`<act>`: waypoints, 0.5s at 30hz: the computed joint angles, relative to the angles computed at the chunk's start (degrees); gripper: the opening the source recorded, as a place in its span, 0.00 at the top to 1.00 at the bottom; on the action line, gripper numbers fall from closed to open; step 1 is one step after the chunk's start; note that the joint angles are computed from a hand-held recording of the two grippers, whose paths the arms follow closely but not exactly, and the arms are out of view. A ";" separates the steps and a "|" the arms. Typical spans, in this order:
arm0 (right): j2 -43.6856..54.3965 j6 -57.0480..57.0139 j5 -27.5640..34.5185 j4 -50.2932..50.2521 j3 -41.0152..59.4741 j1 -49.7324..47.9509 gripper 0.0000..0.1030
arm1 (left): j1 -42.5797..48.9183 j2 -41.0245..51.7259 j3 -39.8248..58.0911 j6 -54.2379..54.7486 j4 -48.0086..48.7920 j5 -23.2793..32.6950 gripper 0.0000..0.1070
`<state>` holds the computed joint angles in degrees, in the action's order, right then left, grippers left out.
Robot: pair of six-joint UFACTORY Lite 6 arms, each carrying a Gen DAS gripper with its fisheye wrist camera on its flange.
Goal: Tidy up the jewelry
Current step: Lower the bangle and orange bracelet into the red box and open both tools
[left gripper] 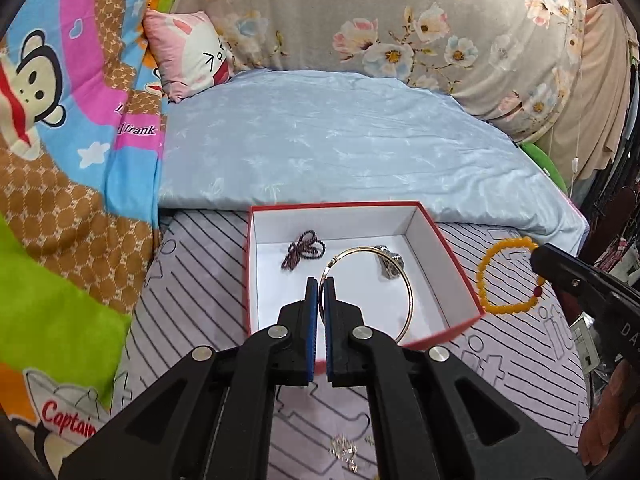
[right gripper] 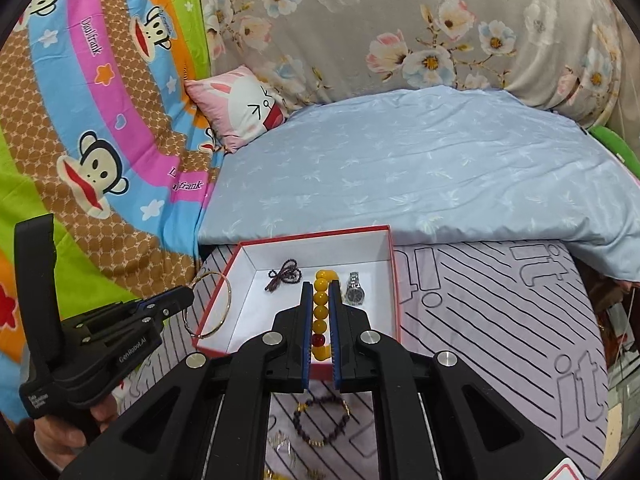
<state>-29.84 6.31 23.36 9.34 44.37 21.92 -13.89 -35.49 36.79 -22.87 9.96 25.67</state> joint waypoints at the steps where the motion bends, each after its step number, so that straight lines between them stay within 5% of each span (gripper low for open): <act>1: 3.60 -4.41 -1.29 4.75 1.25 -1.07 0.94 | 0.26 2.60 0.81 -0.75 0.84 -1.55 0.98; 15: 30.68 -23.15 -9.34 23.59 9.04 -0.77 0.94 | 4.45 28.11 8.22 -7.63 9.20 -13.57 0.98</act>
